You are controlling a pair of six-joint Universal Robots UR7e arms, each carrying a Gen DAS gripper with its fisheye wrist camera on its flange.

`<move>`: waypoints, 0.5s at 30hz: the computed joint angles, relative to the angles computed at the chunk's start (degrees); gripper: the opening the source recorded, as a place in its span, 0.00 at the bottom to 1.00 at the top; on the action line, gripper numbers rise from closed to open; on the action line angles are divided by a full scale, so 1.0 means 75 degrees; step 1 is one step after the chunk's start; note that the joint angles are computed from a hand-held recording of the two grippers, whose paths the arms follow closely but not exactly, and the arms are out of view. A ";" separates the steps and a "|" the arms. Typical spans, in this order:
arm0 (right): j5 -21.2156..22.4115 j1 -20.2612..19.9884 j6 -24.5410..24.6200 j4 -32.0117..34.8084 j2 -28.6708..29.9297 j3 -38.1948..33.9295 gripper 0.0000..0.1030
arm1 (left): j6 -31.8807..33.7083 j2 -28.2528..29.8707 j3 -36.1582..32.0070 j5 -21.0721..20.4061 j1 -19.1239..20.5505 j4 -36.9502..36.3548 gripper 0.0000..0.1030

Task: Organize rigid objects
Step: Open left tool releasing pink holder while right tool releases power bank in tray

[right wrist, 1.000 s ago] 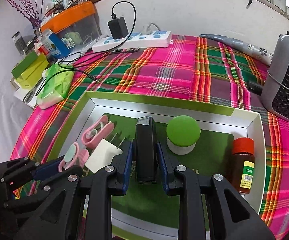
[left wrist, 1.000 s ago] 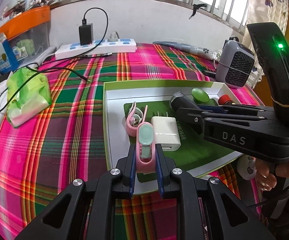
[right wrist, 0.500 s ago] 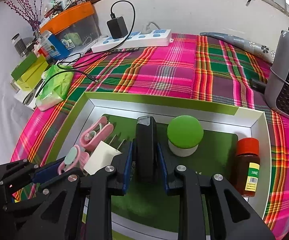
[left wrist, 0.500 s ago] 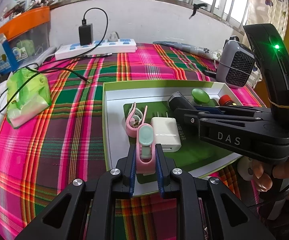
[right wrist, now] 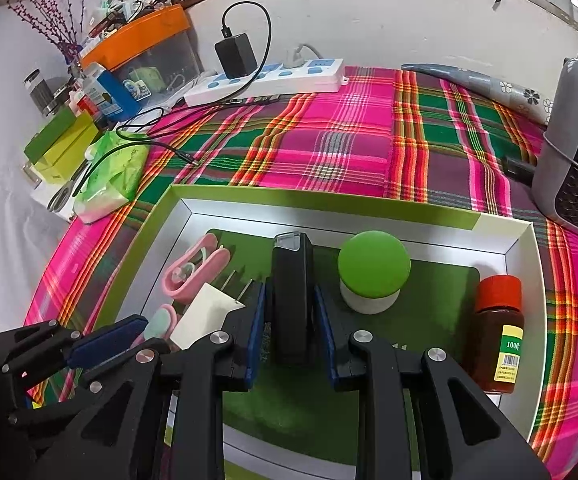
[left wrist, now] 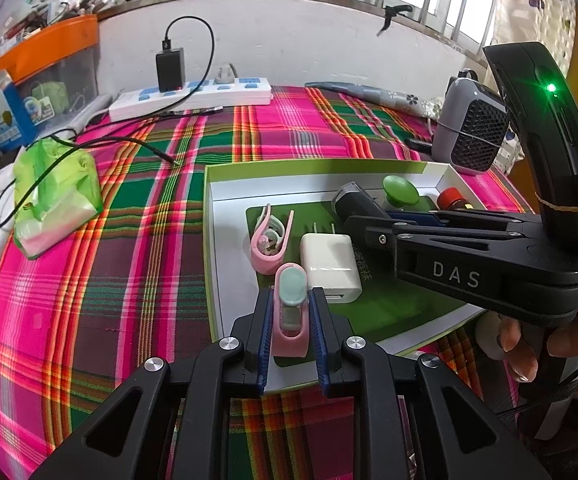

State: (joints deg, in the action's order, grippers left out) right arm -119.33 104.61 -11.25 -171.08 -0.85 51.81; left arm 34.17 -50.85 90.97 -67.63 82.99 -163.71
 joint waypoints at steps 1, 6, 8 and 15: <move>-0.0008 0.0004 0.0006 0.0004 -0.0003 0.0004 0.25 | 0.0006 0.0002 -0.0005 -0.0005 0.0003 0.0003 0.18; 0.0046 0.0000 0.0015 -0.0032 -0.0009 0.0023 0.26 | 0.0039 -0.0016 0.0034 -0.0029 -0.0008 -0.0028 0.24; 0.0049 0.0010 0.0018 -0.0118 -0.0017 0.0061 0.26 | 0.0050 -0.0027 0.0070 -0.0009 -0.0018 -0.0090 0.28; 0.0052 0.0076 -0.0046 -0.0400 -0.0085 0.0253 0.29 | -0.0013 -0.0139 0.0205 0.0000 -0.0041 -0.0136 0.31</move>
